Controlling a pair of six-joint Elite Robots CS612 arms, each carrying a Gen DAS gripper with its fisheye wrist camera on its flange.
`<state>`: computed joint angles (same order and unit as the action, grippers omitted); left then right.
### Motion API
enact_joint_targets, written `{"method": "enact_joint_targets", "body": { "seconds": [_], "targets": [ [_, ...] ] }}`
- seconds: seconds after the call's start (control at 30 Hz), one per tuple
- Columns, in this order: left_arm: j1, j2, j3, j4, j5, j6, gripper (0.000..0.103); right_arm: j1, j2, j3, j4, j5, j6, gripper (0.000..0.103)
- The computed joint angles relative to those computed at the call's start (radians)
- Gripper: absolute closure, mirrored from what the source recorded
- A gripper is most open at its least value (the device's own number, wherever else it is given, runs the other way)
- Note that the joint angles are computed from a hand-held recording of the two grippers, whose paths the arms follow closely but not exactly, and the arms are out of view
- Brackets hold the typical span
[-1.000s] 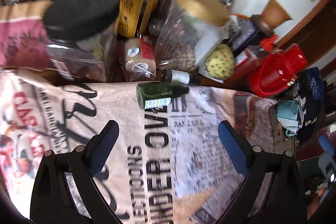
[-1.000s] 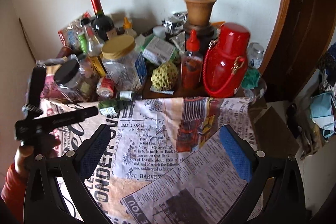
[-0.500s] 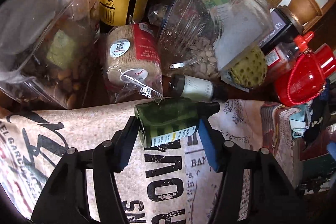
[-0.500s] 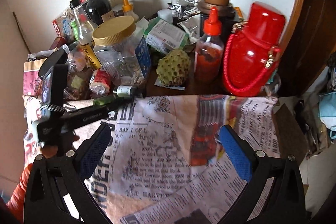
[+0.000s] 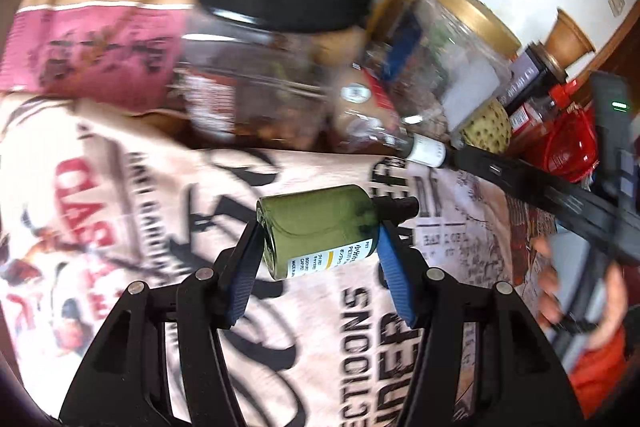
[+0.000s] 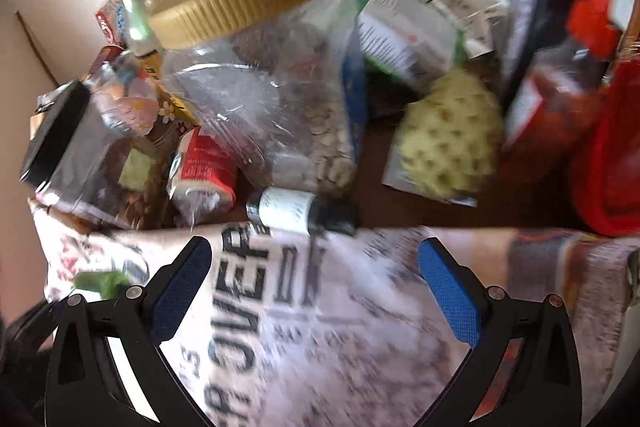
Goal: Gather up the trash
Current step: 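Close the left tool on the green bottle while the right tool grasps the white-labelled bottle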
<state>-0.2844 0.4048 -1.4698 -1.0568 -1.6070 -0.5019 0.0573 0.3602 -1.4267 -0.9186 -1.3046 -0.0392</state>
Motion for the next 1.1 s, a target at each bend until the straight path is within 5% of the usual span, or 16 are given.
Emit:
{"method": "enact_joint_targets", "body": {
  "seconds": [0.27,0.37,0.47,0.63,0.7,0.9,0.97,1.0,1.03,1.1],
  "targets": [
    [0.018,0.006,-0.050,0.048,0.067,-0.030,0.046,0.031,0.008,0.056,-0.033,-0.080,0.053,0.002],
    [0.023,0.004,-0.056,0.056,0.073,-0.024,0.046,0.036,0.017,0.047,-0.044,-0.094,0.041,0.013],
    [0.025,0.002,-0.059,0.057,0.073,-0.020,0.046,0.040,0.019,0.031,-0.044,-0.089,0.018,0.030],
    [0.017,-0.011,-0.057,0.041,0.091,-0.024,0.046,0.044,0.020,-0.015,-0.013,-0.089,-0.031,0.084],
    [0.013,-0.016,-0.061,0.035,0.094,-0.018,0.046,0.038,0.019,-0.035,0.016,-0.078,-0.055,0.092],
    [-0.007,-0.017,-0.077,0.022,0.109,-0.007,0.046,0.016,0.013,-0.088,0.094,0.002,-0.137,0.088],
    [-0.012,-0.014,-0.087,0.033,0.114,-0.005,0.046,0.013,0.007,-0.074,0.110,0.017,-0.133,0.057],
    [-0.015,-0.011,-0.092,0.039,0.116,-0.008,0.046,0.014,0.007,-0.069,0.099,0.013,-0.116,0.032],
    [-0.016,-0.008,-0.095,0.042,0.117,-0.010,0.046,0.010,0.015,-0.062,0.059,0.008,-0.096,0.022],
    [-0.016,-0.004,-0.102,0.050,0.119,-0.015,0.046,0.016,0.021,-0.054,0.019,0.001,-0.060,0.021]
  ]
}}
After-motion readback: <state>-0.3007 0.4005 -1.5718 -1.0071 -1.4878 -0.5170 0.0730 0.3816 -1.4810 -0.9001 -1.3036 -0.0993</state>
